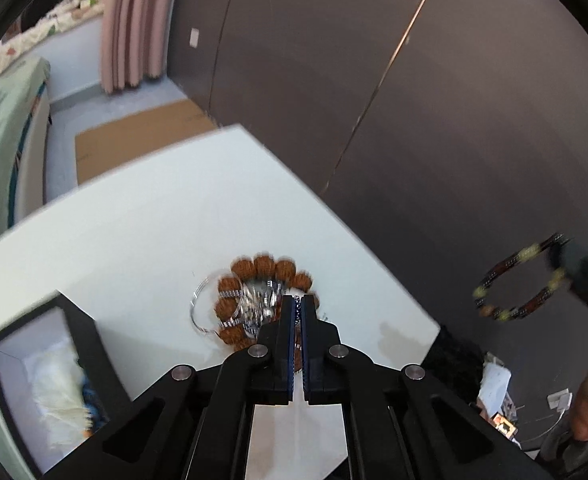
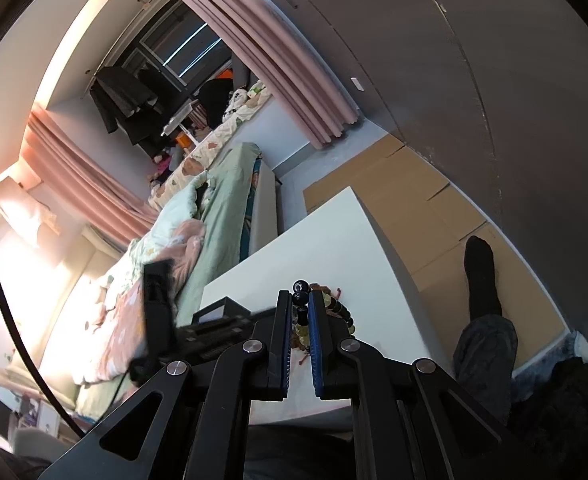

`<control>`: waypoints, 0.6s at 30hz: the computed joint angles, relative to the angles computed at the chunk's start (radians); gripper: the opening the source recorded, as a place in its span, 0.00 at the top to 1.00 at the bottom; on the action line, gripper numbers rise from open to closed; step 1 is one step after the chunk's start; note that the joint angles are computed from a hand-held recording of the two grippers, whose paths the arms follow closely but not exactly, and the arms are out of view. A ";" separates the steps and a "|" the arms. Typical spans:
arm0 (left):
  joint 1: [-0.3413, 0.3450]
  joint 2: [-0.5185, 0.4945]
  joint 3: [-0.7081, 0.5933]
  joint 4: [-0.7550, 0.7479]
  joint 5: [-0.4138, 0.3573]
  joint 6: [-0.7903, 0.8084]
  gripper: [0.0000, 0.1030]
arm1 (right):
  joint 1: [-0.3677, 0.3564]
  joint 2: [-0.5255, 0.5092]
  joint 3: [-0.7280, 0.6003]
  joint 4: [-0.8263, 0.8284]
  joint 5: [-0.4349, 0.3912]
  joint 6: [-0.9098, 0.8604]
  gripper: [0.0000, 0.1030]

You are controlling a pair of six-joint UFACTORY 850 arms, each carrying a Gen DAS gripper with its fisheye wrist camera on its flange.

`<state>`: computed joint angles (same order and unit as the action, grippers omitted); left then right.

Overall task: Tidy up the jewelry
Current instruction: 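Grasp and lift the brown bead bracelet with the left tool while the right tool holds its bracelet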

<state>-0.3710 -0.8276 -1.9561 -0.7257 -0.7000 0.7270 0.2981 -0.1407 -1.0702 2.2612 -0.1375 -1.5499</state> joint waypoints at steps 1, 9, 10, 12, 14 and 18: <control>0.001 0.011 0.006 -0.008 0.005 0.014 0.98 | 0.000 -0.001 -0.001 -0.003 -0.002 0.001 0.91; 0.018 0.090 0.057 -0.132 0.039 0.108 0.99 | 0.000 0.005 0.000 -0.016 -0.001 0.008 0.91; 0.021 0.109 0.068 -0.160 0.046 0.139 0.99 | 0.001 0.005 0.000 0.001 0.000 -0.007 0.91; 0.023 0.146 0.093 -0.210 0.067 0.202 0.99 | 0.000 0.005 0.000 0.029 -0.006 -0.034 0.91; 0.027 0.176 0.110 -0.248 0.080 0.245 0.99 | 0.007 0.003 -0.004 0.046 -0.004 -0.052 0.91; 0.039 0.225 0.138 -0.301 0.103 0.286 0.99 | 0.018 -0.004 -0.014 0.041 -0.008 -0.053 0.91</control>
<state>-0.3317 -0.6030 -1.8177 -1.0265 -0.5975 1.0131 0.3159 -0.1449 -1.0842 2.3021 -0.1453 -1.6024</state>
